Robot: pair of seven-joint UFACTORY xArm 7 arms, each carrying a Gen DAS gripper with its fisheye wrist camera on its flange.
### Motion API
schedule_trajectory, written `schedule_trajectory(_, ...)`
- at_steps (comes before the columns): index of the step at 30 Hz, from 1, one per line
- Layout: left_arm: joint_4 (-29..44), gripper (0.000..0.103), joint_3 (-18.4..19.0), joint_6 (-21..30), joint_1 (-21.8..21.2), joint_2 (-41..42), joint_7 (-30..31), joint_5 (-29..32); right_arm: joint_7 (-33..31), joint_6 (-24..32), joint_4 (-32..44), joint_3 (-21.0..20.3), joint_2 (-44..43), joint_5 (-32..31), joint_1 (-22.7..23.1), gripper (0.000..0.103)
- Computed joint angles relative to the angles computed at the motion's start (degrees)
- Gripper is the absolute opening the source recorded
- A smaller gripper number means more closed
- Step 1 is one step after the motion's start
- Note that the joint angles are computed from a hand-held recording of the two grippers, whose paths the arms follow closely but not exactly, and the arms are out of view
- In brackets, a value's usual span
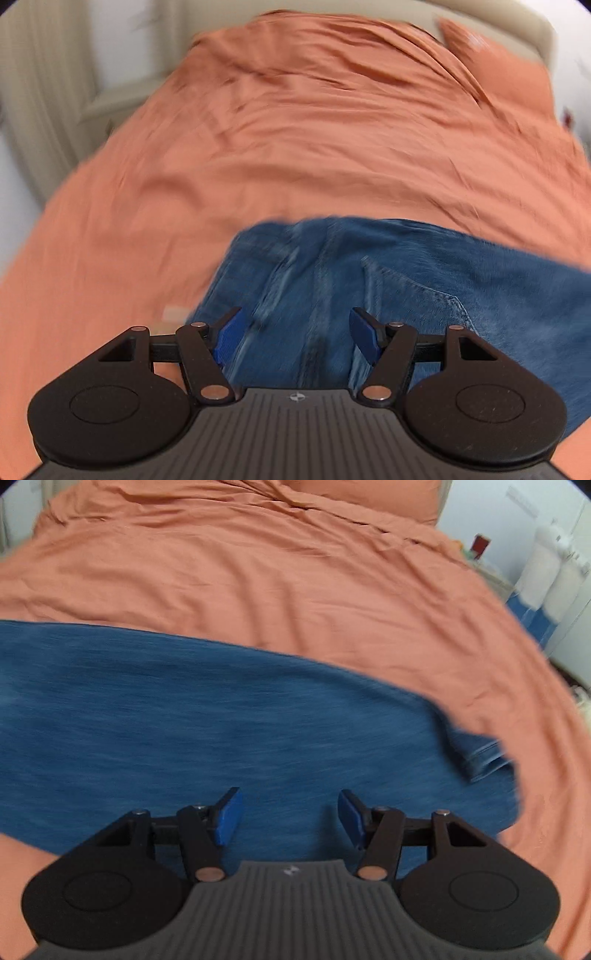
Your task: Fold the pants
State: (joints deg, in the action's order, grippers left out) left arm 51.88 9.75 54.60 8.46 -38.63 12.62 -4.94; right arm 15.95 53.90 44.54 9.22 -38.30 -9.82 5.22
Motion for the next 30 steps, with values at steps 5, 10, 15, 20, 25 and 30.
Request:
schedule_trajectory(5,-5.4,0.079,6.49,0.3,3.56,-3.77,-6.32,-7.4,5.56,-0.05,1.48,4.49,1.72,4.22,4.65,0.054)
schedule_trajectory(10,-11.75,0.078,13.46,-6.3,3.97,-2.88,-11.52,-20.63,10.9,-2.45,3.38,6.94,6.2,4.46,7.42,0.054)
schedule_trajectory(15,-13.79,0.07,16.43,-13.32,0.59,0.22,-9.34,-30.46,15.34,-4.91,3.98,7.28,10.66,2.42,8.44,0.053)
schedule_trajectory(20,-10.27,0.02,11.39,-14.9,1.91,2.33,-7.31,-25.64,17.0,-4.06,5.08,6.5,13.24,0.85,9.52,0.053)
schedule_trajectory(25,-7.33,0.017,7.34,-15.47,2.55,-3.49,-6.69,-18.82,15.59,-1.15,7.16,6.03,13.91,-0.66,10.72,0.053)
schedule_trajectory(30,-8.54,0.017,5.52,-19.13,4.11,-1.12,-4.9,-10.55,13.0,1.37,6.84,4.89,12.32,-0.47,11.17,0.055)
